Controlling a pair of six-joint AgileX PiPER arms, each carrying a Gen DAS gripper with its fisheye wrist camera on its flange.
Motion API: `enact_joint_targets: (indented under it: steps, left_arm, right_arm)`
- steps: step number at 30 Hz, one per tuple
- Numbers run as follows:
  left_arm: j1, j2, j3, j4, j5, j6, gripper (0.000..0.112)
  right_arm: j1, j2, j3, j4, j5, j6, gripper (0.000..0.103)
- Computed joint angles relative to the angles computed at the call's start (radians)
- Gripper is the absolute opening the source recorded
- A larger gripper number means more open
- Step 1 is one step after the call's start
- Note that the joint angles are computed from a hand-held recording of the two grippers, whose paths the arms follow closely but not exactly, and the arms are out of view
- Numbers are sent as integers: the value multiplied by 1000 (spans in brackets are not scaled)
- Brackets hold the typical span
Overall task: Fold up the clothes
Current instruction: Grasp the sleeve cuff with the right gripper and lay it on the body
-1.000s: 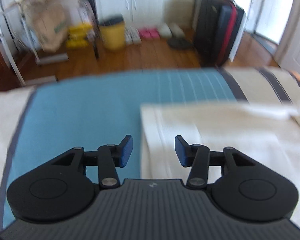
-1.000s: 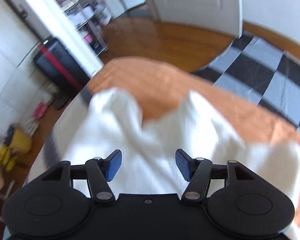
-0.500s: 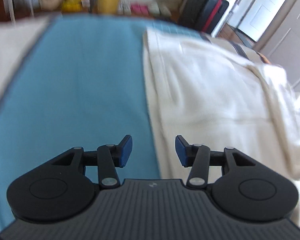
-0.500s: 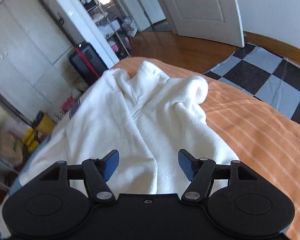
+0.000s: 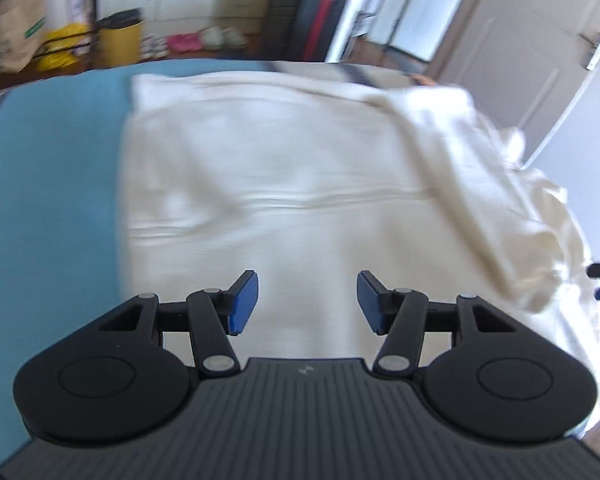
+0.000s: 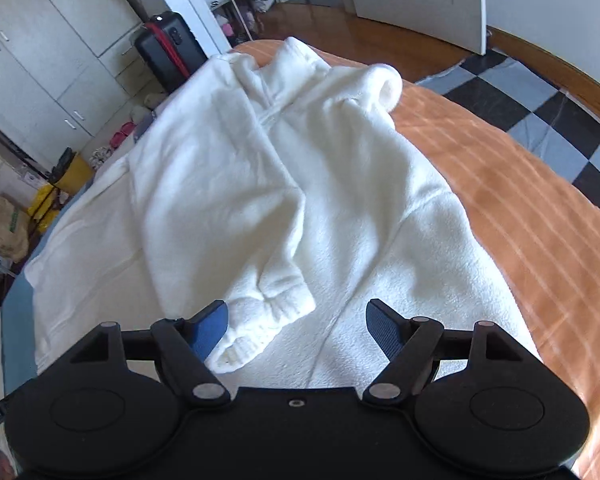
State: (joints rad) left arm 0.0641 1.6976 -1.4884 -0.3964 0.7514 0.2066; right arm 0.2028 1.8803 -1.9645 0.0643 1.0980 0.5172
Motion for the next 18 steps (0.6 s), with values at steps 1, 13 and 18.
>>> enact_joint_targets:
  steps: [1,13,18]
  left_arm:
    - [-61,-3,39,-13,-54,9,54]
    - [-422,294,-133,-22,-205,-227,54]
    - [-441,281,-118,30,-247,-269,38]
  right_arm:
    - [-3,-43,59,13,-66,-33,80]
    - [-115,83,84,259,-151,-242,58]
    - [-98,81,98,230,-182,-269,3]
